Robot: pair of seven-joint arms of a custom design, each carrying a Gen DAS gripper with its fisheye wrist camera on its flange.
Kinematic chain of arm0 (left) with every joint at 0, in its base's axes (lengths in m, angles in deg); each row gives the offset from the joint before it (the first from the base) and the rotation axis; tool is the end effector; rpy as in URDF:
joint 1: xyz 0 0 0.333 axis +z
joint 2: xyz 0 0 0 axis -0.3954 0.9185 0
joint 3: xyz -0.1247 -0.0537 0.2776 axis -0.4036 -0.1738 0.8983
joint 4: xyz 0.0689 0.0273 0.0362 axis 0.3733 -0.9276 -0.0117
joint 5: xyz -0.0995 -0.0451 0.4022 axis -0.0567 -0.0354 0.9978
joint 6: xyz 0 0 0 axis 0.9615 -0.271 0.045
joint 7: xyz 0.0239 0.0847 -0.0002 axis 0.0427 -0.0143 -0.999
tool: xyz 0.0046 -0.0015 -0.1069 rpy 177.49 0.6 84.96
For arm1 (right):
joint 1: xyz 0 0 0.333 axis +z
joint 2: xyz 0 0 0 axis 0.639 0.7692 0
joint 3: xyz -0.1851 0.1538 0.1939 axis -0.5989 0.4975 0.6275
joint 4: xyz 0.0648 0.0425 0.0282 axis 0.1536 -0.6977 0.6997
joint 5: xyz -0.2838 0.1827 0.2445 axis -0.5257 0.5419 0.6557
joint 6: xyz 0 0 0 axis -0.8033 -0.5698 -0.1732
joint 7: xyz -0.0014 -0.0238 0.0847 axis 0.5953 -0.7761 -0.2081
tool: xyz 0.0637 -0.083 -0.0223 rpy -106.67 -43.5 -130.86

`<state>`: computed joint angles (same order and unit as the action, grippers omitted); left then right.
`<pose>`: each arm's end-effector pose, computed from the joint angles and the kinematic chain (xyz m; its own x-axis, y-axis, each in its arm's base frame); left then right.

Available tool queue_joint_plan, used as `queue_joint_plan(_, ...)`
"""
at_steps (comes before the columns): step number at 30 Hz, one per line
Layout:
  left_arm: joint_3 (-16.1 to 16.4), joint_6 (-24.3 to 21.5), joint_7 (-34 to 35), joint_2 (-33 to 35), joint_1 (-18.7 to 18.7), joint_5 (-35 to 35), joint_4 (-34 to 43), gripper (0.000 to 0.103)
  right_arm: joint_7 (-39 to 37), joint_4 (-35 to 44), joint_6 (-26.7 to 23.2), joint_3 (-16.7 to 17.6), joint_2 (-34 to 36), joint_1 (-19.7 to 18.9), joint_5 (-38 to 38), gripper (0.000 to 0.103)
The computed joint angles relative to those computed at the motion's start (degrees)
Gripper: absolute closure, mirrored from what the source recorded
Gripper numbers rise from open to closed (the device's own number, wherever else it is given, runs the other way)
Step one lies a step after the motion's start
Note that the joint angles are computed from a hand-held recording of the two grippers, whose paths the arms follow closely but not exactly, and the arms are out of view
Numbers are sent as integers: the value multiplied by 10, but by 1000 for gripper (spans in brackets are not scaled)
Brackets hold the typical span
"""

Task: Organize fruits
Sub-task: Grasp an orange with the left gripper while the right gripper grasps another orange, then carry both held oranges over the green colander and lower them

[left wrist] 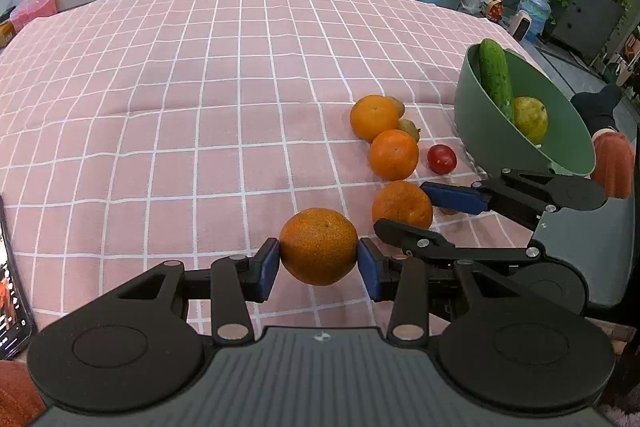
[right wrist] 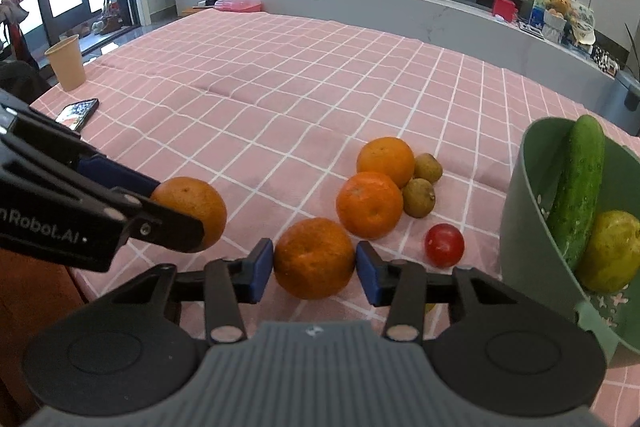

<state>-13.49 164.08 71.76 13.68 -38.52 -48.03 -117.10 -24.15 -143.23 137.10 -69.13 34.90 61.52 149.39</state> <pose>0.4494 -0.2690 0.4290 -0.1447 -0.9759 0.1636 -0.8437 0.0353 -0.5357 0.4553 0.0780 0.3710 0.5534 -0.8317 -0.0439 -0.6103 -0.3691 -0.7010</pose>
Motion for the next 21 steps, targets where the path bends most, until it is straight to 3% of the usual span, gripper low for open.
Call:
queue_joint_plan(9, -14, -5, -35, -7, 6, 30, 18, 55, 27, -31, -31, -15, -73, -14, -50, 63)
queue_joint_plan(16, -21, 3, -37, 12, -8, 43, 65, 55, 71, -40, -77, -65, -143, -34, -126, 63)
queue_joint_plan(21, -24, -1, -11, 56, -27, 40, 125, 55, 95, -21, -103, -92, -151, -59, -175, 63)
